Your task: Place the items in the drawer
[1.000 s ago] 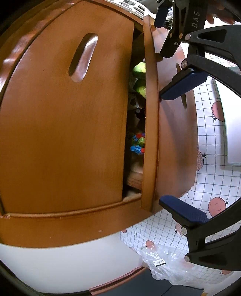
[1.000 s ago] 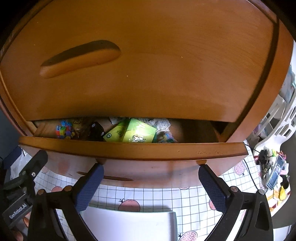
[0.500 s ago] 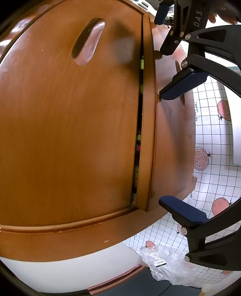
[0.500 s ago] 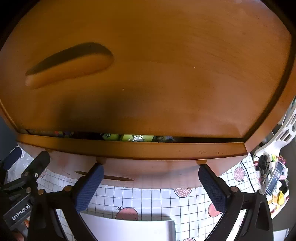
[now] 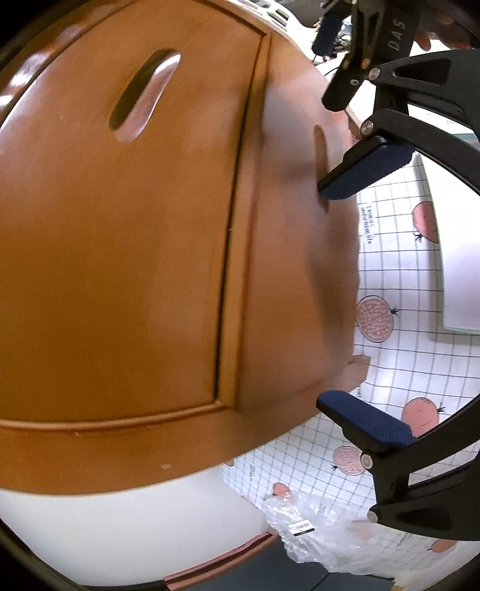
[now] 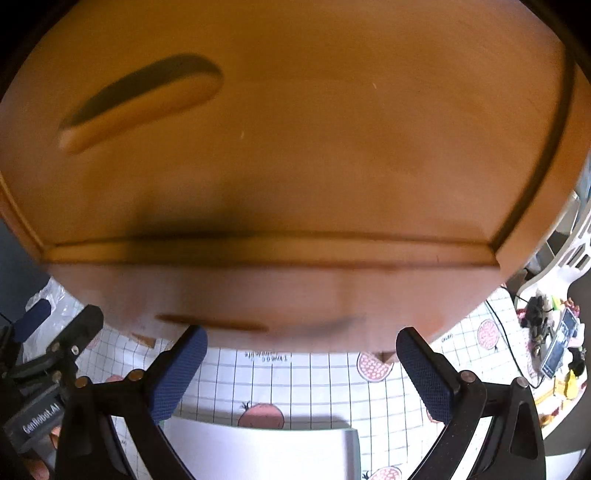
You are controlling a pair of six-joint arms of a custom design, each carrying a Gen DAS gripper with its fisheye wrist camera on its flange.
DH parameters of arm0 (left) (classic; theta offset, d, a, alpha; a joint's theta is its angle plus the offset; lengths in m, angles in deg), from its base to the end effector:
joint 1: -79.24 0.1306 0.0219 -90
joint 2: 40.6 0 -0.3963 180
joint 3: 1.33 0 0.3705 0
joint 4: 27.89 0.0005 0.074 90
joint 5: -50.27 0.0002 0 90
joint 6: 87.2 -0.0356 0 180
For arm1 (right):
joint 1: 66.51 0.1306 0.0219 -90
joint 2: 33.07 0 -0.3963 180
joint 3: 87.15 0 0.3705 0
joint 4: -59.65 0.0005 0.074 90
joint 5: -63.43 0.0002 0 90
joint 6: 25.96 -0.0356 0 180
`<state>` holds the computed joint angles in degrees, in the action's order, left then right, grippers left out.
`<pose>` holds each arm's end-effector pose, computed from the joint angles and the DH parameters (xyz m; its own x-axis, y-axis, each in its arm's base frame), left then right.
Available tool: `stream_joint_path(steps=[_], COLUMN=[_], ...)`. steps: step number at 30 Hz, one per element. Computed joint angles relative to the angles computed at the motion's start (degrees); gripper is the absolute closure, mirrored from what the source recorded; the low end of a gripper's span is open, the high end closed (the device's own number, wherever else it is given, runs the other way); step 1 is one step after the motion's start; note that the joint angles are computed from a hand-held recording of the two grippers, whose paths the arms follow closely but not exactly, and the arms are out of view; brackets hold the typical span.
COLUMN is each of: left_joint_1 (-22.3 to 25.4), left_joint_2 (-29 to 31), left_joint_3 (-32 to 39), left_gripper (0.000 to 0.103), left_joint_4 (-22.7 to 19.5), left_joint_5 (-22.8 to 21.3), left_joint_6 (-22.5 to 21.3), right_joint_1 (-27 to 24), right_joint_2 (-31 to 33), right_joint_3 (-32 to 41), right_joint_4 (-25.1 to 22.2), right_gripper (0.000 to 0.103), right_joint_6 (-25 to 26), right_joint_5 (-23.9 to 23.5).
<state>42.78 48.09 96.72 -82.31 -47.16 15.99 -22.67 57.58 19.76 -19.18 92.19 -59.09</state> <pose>0.3688 -0.2674 0.5095 -0.6720 0.2152 -0.7086 0.3723 0.9253 -0.0721 0.2971 0.3112 0.5382 -0.2047 -0.7481 -0.6313 -0.9745 0.0950 0.2034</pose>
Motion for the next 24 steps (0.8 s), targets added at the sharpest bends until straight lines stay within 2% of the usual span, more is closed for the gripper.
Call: stream_joint_path(steps=[6, 13, 17, 22, 24], left_joint_1=[1.1, -0.7, -1.7, -3.9, -4.7], left_joint_2=[-5.4, -10.3, -13.6, -17.2, -18.2], left_joint_3=[-6.0, -12.4, -15.9, -20.1, -21.0], left_gripper=[0.0, 0.0, 0.0, 0.0, 0.0], left_joint_4=[1.5, 2.3, 2.3, 3.1, 2.7], left_joint_5=[2.1, 0.9, 0.7, -1.8, -2.8], left_joint_6=[-1.2, -3.3, -3.0, -2.4, -2.1], right_joint_1=[-5.7, -12.9, -16.9, -17.3, -18.9], right_joint_2=[-4.6, -7.4, -7.6, -7.5, -8.1], right_joint_3=[-5.9, -9.5, -10.5, -10.8, -11.3], right_joint_4=[-3.4, -9.0, -11.3, -11.2, -12.7], right_gripper=[0.0, 0.0, 0.0, 0.0, 0.0], right_joint_6=[6.8, 15.4, 19.9, 21.3, 23.5], right_joint_5=[-3.1, -6.2, -7.0, -6.3, -6.7])
